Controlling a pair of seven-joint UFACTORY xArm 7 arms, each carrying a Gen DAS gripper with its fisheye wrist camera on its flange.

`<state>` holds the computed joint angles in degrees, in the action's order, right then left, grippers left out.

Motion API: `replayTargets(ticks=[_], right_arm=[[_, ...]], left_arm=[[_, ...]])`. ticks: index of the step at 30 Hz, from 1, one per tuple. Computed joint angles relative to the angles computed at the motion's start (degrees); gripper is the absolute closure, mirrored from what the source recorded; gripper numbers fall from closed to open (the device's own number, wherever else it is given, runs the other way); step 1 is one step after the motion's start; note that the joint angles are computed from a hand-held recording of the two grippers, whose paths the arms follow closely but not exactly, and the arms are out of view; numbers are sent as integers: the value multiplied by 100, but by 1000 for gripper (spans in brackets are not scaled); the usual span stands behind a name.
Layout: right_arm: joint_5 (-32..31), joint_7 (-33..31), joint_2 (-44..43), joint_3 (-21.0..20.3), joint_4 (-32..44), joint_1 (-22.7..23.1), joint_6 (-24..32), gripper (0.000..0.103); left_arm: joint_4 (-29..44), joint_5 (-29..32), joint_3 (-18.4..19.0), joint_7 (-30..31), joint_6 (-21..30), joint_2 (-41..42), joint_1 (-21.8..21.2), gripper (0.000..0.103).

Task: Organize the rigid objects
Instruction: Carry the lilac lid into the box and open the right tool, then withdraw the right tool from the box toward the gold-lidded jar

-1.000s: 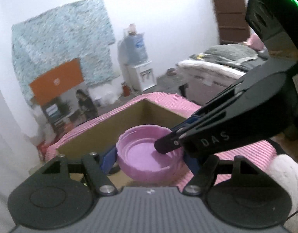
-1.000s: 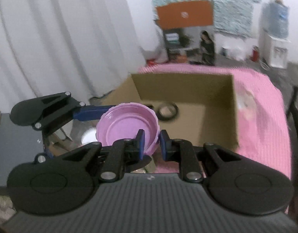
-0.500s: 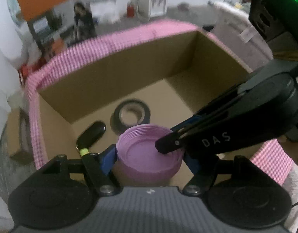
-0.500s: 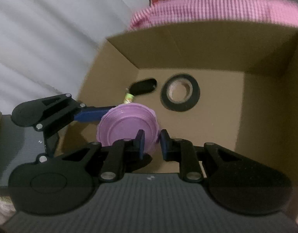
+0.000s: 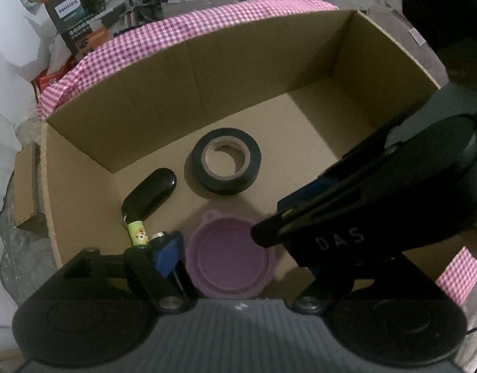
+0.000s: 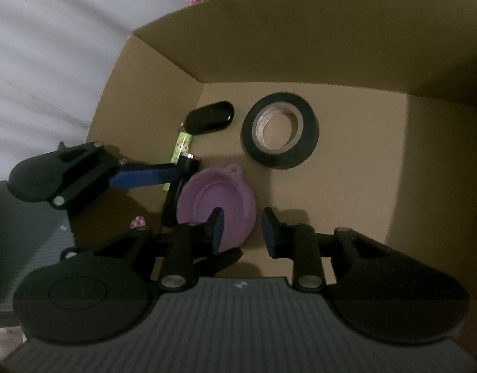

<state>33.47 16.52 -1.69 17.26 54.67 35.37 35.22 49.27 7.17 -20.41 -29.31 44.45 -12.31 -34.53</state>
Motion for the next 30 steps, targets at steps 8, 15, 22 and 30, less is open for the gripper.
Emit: replayTargets(ticks=[8,15,22,30], right_arm=[[-638,823,-1536,164,-812,100,-996,50],[-2685,2728,-4077,1078,-1222,-403,-303,4],[-3698,3059,-4529,2019,-425,-516,2046,1],[-4067,3713,-4177,2701,-637,-413,1897,1]], left_arm=[[-688,-190,-42,-113,-772,-1282,-100,22],[-1321,-360,-429,-397,-822,-3105,-302,21],[-1962,-973,-827,-1309,-339,-4240,-688,11],[-3028,-1171,-1367,-2428,-644,-4696,-1439,4]])
